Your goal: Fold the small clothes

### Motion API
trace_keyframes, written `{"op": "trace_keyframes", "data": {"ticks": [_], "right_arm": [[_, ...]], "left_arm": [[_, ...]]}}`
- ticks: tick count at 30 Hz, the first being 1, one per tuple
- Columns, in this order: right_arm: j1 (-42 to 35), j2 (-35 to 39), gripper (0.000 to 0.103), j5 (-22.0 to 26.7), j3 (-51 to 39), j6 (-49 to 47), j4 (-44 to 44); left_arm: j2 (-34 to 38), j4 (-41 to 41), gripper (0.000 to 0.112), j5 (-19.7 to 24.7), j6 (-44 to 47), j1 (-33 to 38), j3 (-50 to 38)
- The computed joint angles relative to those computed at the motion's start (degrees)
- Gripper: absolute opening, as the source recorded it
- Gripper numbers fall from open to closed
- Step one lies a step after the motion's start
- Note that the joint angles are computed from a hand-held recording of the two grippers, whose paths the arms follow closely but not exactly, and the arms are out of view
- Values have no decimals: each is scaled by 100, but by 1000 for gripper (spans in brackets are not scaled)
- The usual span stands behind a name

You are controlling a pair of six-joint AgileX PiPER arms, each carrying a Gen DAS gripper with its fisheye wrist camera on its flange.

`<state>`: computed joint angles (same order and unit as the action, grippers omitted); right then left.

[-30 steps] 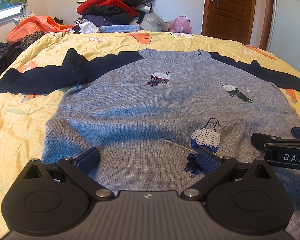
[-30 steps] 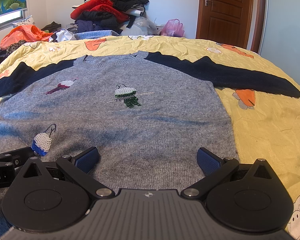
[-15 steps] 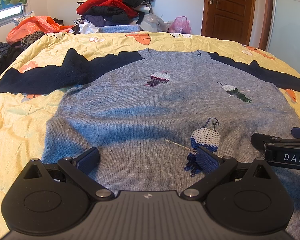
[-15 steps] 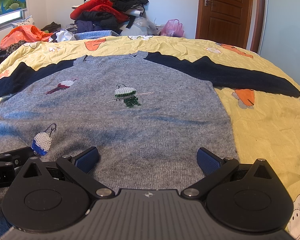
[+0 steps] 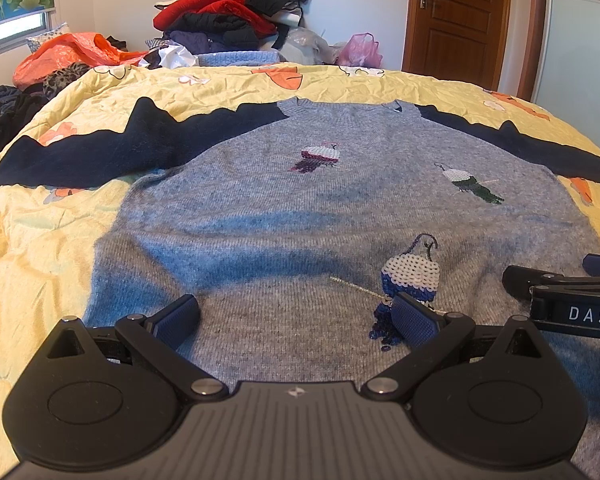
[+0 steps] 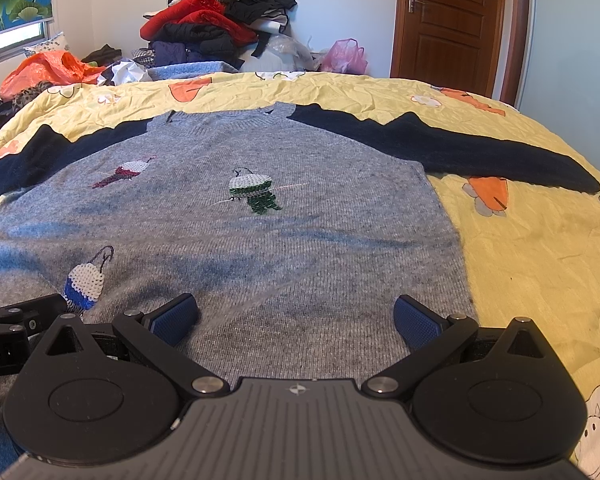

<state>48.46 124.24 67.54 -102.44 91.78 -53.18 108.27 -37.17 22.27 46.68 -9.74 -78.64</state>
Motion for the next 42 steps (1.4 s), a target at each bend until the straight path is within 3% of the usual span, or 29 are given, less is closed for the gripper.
{"op": "trace_keyframes", "data": {"ticks": [30,35,37,39,42], "right_arm": [[-14,16,103,-63,25,23,-7],[-175,-972,103,-924,1091,59,68],[-263,-1629,103,-1286,1995,771,-595],[-529,-2041,103,-1334,2578,1453,-1183],[-1270,-2694,103,-1461,3262,1993,-1311]], "left_arm": [[-65,4,103,-26,-1,24,72],[-42,1081,103,329,-891,-115,-272],[-14,867,103,365,-686,-125,-357],[53,433,103,383,-381,-109,-466],[291,156,103,561,-343,-92,-845]]}}
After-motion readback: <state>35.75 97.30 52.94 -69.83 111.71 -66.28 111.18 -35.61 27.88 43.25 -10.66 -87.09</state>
